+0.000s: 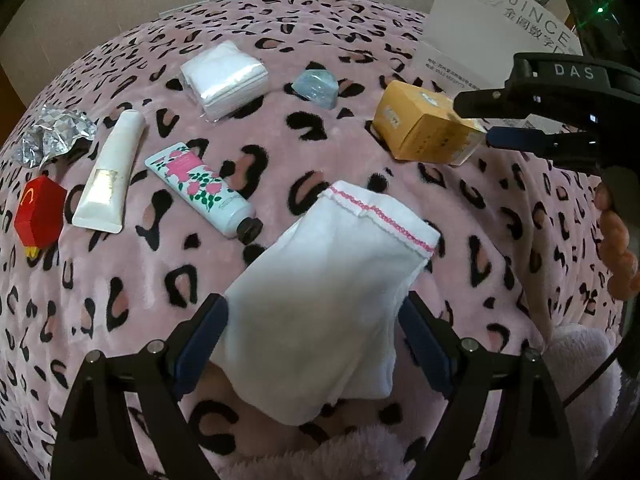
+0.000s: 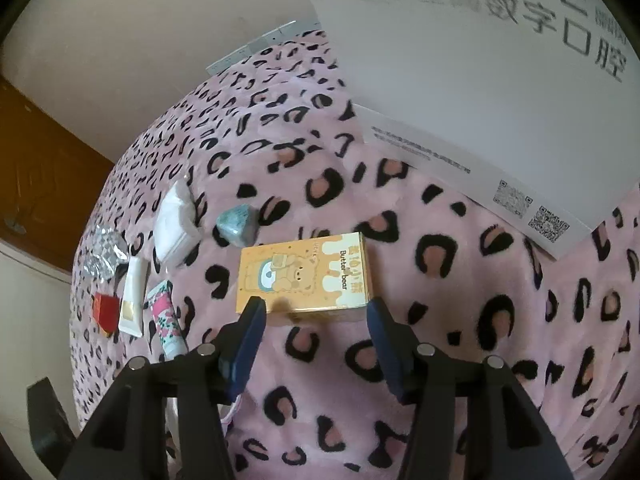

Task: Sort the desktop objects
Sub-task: 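Grasp the yellow box with the right tool while the left tool lowers over the white cloth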

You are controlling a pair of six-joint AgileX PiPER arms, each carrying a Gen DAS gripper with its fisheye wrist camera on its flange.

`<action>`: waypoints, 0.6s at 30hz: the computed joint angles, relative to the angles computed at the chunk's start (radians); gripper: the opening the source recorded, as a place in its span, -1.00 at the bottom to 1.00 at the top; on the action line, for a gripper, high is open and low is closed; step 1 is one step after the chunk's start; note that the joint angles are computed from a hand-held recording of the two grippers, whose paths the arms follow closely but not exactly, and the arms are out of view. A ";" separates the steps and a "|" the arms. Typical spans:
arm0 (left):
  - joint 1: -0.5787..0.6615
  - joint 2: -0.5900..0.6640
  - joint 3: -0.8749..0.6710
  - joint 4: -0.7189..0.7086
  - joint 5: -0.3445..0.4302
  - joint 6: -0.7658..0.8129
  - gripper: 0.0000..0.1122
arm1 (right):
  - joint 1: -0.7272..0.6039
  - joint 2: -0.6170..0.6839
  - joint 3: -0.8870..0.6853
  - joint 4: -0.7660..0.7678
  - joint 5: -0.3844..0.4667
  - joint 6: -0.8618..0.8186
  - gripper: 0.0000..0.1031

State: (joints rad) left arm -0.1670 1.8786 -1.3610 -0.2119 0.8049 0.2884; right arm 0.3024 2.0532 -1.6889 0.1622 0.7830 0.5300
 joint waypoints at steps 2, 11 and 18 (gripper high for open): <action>-0.007 0.010 -0.003 0.012 -0.010 -0.010 0.58 | -0.021 0.007 -0.001 0.022 0.005 -0.002 0.05; -0.018 0.033 -0.012 0.027 -0.031 -0.027 0.58 | -0.089 0.091 -0.037 0.261 -0.005 -0.134 0.17; -0.011 0.039 -0.006 0.019 -0.044 -0.017 0.58 | -0.097 0.179 -0.075 0.438 -0.015 -0.217 0.57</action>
State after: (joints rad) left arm -0.1780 1.9177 -1.3671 -0.1928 0.7614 0.2715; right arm 0.2058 2.2327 -1.7637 0.6003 0.7678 0.3132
